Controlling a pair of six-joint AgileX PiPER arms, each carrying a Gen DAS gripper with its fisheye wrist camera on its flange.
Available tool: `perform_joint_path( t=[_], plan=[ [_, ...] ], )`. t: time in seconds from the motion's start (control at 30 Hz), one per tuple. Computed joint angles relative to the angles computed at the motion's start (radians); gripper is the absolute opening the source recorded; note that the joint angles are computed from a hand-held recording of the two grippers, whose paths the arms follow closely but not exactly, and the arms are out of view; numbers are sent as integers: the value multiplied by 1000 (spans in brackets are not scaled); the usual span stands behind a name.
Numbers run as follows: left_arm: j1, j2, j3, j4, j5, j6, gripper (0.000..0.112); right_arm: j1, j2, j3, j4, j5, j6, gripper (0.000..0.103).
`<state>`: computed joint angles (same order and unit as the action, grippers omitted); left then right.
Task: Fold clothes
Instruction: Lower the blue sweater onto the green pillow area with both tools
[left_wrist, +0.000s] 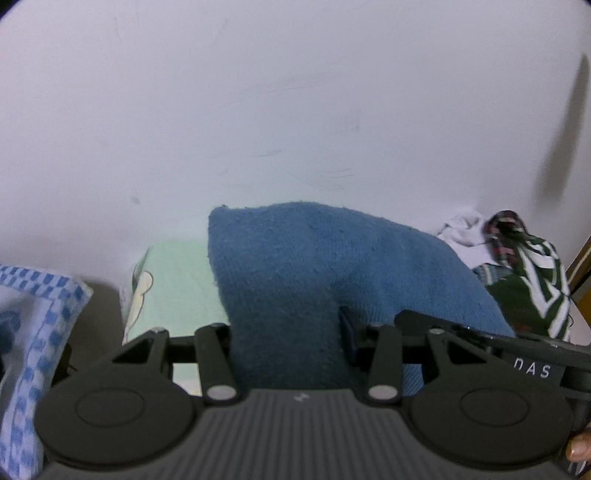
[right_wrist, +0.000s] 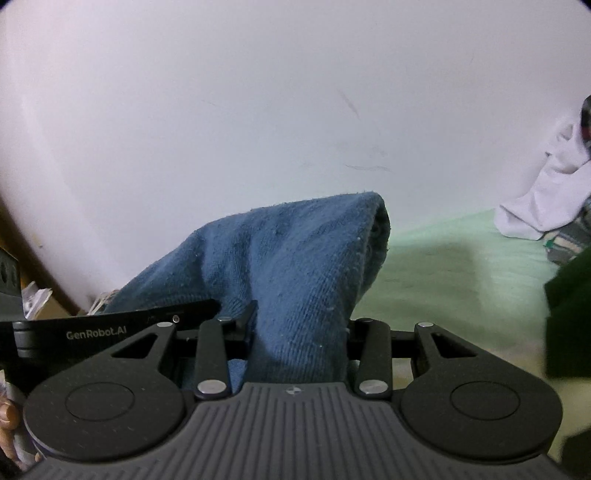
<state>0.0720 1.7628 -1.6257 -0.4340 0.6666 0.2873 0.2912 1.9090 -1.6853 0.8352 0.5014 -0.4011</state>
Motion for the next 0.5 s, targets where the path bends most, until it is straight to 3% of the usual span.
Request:
perform_joint_path(
  t=[0.23, 0.4, 0.5],
  plan=[
    [12, 209, -162, 1, 5, 11, 44, 19, 170, -138, -134, -44, 124, 41],
    [19, 292, -187, 8, -29, 27, 45, 15, 263, -218, -213, -29, 163, 41],
    [34, 330, -198, -16, -37, 74, 55, 23, 275, -182, -239, -72, 160, 43]
  ],
)
